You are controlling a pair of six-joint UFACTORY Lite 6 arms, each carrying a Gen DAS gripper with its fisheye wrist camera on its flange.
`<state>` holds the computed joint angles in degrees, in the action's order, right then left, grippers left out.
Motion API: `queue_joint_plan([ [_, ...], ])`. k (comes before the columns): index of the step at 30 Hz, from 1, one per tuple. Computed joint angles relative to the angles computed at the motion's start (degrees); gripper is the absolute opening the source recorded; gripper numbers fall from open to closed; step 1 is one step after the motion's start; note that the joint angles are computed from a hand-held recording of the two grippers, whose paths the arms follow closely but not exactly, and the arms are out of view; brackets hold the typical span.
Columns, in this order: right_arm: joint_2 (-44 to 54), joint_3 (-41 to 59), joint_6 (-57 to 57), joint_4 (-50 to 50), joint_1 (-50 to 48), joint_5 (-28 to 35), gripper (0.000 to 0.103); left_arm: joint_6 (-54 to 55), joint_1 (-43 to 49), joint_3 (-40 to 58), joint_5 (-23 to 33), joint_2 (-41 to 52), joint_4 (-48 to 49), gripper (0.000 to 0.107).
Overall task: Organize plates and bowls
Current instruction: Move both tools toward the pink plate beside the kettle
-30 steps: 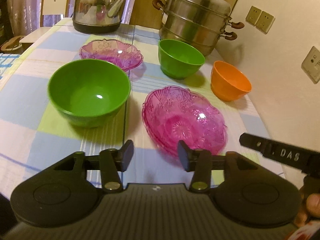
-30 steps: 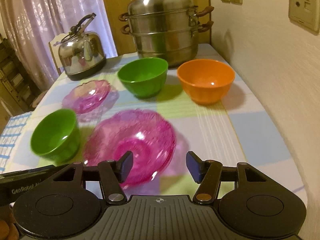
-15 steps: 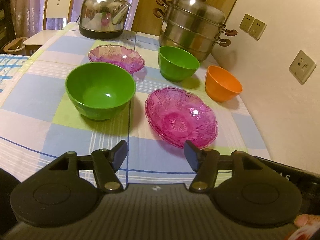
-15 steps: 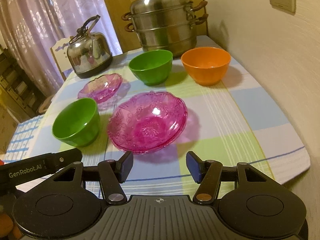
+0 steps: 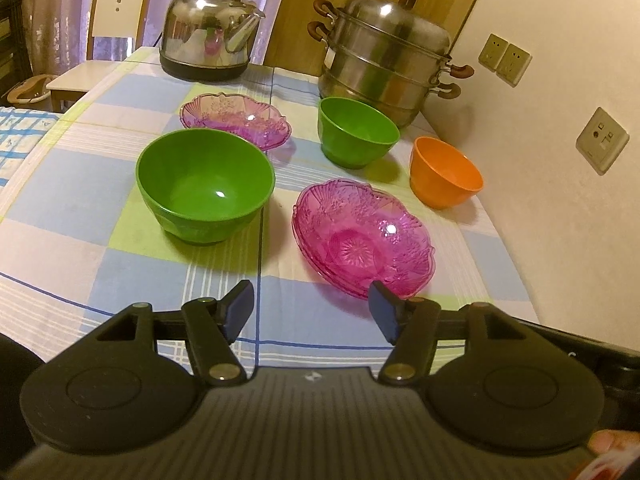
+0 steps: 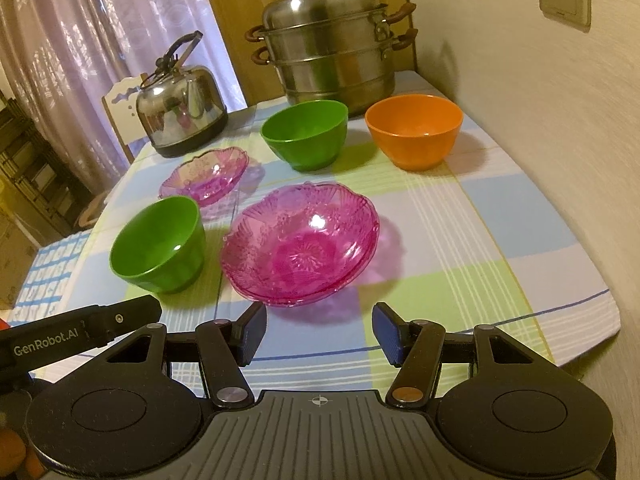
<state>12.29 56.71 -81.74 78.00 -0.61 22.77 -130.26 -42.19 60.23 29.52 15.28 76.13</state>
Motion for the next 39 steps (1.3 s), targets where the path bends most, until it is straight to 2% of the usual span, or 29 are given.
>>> queue_joint_plan([
  [10,0.5,1.2,0.9,-0.7,0.7,-0.1,0.059,1.1,1.5,-0.7,-0.6,-2.0,0.8,0.062],
  [21,2.8,7.4,7.4,-5.9,4.3,0.0,0.059,7.1,7.9,-3.0,-3.0,-7.4,0.8,0.062],
  [30,9.9,19.3,18.5,-13.8,8.2,0.9,0.059,23.3,20.0,1.1,-9.1,-7.4,-6.0,0.064],
  [39,25.8,41.2,32.8,-25.2,12.9,3.0,0.059,38.6,31.0,10.9,-14.6,1.3,-15.3,0.065],
])
